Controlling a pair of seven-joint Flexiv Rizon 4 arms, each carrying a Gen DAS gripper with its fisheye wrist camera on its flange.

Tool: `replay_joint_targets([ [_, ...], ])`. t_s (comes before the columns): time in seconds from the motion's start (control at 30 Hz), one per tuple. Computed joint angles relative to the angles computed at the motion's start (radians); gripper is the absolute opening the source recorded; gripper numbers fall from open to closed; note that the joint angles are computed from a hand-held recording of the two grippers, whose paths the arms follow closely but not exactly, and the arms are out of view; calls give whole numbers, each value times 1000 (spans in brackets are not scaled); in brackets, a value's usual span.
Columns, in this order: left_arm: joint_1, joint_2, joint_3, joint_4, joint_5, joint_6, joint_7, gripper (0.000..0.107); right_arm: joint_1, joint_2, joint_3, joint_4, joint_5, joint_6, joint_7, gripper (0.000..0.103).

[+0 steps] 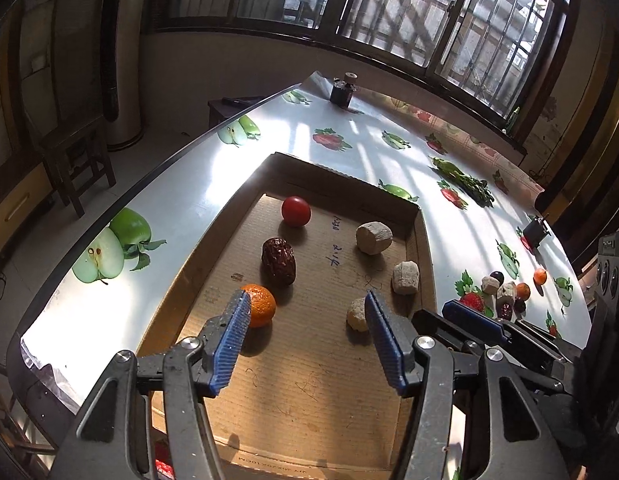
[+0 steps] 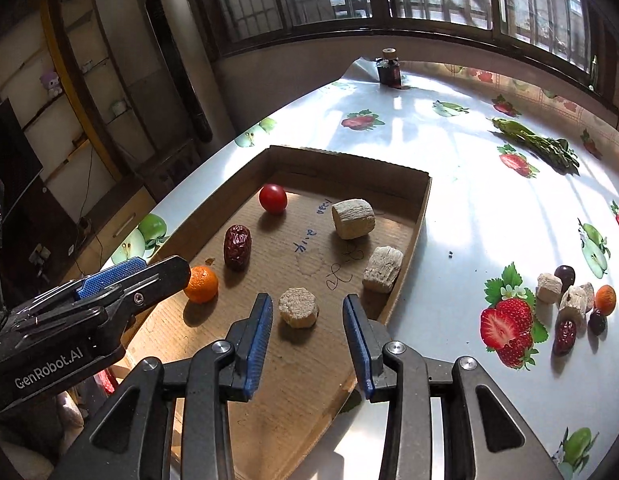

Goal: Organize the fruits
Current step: 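Place the orange in the box with the left tool while the right tool drops its round cake there, then move both open tools back to the remaining fruit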

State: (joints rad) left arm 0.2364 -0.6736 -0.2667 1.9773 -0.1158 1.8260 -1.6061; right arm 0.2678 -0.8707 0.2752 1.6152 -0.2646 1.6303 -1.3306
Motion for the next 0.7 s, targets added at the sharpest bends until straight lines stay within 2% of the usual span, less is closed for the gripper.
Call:
replay_joint_targets([
  [0.2,-64,38,32,26,12,26,3,64,-34,47,-9,91,19,80,11,40],
  [0.37,-97,56,28,36,32,31,16,69,-79,82,-18,170,18,147,33,40],
  [0.5,-111,56,12,29,46,15,37,70,-111,109,-50,241,20,201,59,44],
  [0.7,-147,29,0,-12,35,-42,79,70,-176,144,-102,319,35,242,117,45],
])
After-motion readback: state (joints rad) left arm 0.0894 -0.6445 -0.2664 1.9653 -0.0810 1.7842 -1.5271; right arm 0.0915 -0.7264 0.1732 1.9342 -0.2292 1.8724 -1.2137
